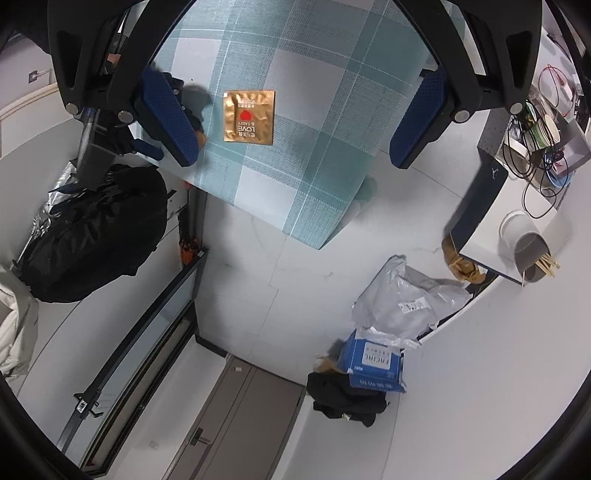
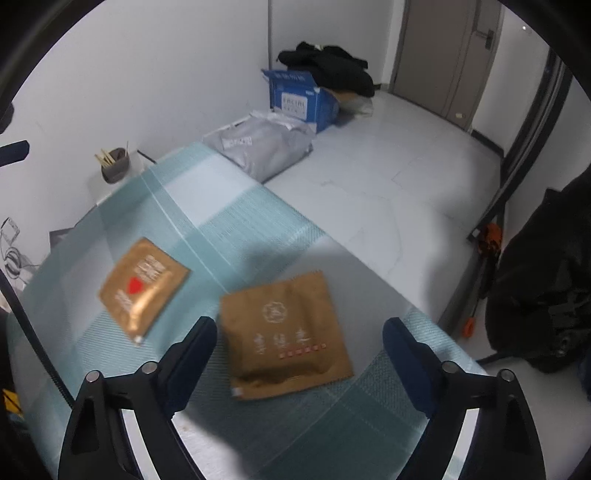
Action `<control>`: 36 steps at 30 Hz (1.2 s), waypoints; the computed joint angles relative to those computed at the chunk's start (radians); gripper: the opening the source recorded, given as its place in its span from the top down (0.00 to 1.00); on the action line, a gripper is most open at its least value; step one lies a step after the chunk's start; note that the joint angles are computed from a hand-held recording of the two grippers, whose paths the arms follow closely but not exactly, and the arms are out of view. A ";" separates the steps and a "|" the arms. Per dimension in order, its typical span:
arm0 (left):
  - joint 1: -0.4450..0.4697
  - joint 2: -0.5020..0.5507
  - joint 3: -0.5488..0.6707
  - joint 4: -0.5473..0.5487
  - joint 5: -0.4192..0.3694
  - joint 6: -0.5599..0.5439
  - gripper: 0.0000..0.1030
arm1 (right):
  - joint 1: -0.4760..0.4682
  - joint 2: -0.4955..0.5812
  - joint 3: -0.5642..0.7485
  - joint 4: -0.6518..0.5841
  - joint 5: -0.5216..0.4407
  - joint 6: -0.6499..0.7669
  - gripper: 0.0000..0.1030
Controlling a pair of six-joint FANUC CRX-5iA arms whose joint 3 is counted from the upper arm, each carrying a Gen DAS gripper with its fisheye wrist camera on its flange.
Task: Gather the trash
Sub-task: 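Grasp the brown printed packet with the right tool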
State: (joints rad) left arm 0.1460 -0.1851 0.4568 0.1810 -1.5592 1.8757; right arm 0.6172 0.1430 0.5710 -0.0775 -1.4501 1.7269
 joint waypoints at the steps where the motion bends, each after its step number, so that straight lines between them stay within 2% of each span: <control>1: 0.000 0.002 0.002 -0.001 -0.002 0.000 0.01 | -0.004 -0.018 -0.024 -0.006 0.034 0.004 0.12; 4: 0.002 0.011 0.008 0.003 -0.012 -0.001 0.02 | -0.001 -0.007 0.008 -0.014 -0.003 0.012 0.14; 15: 0.012 0.022 0.014 0.014 -0.036 0.014 0.02 | 0.022 -0.034 0.002 -0.026 -0.032 0.069 0.50; 18: 0.009 0.022 0.016 0.008 -0.039 0.017 0.02 | 0.022 -0.032 0.005 -0.023 -0.036 0.063 0.54; 19: 0.009 0.023 0.016 0.009 -0.038 0.019 0.02 | 0.023 -0.038 -0.001 -0.025 -0.031 0.068 0.58; 20: 0.009 0.023 0.017 0.006 -0.040 0.020 0.02 | 0.022 -0.037 0.006 -0.034 -0.040 0.071 0.71; 21: 0.007 0.023 0.018 0.000 -0.041 0.022 0.02 | 0.028 -0.038 0.006 -0.028 -0.039 0.069 0.74; 31: -0.025 0.028 0.031 -0.033 -0.045 0.003 0.02 | 0.022 -0.050 0.023 -0.033 -0.028 0.014 0.91; 36: -0.032 0.049 0.013 0.008 -0.062 -0.019 0.02 | 0.010 -0.065 0.050 -0.058 -0.026 -0.030 0.96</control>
State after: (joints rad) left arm 0.1143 -0.1363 0.4700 0.1889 -1.6213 1.8570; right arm 0.6273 0.0776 0.6210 -0.1358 -1.4757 1.6964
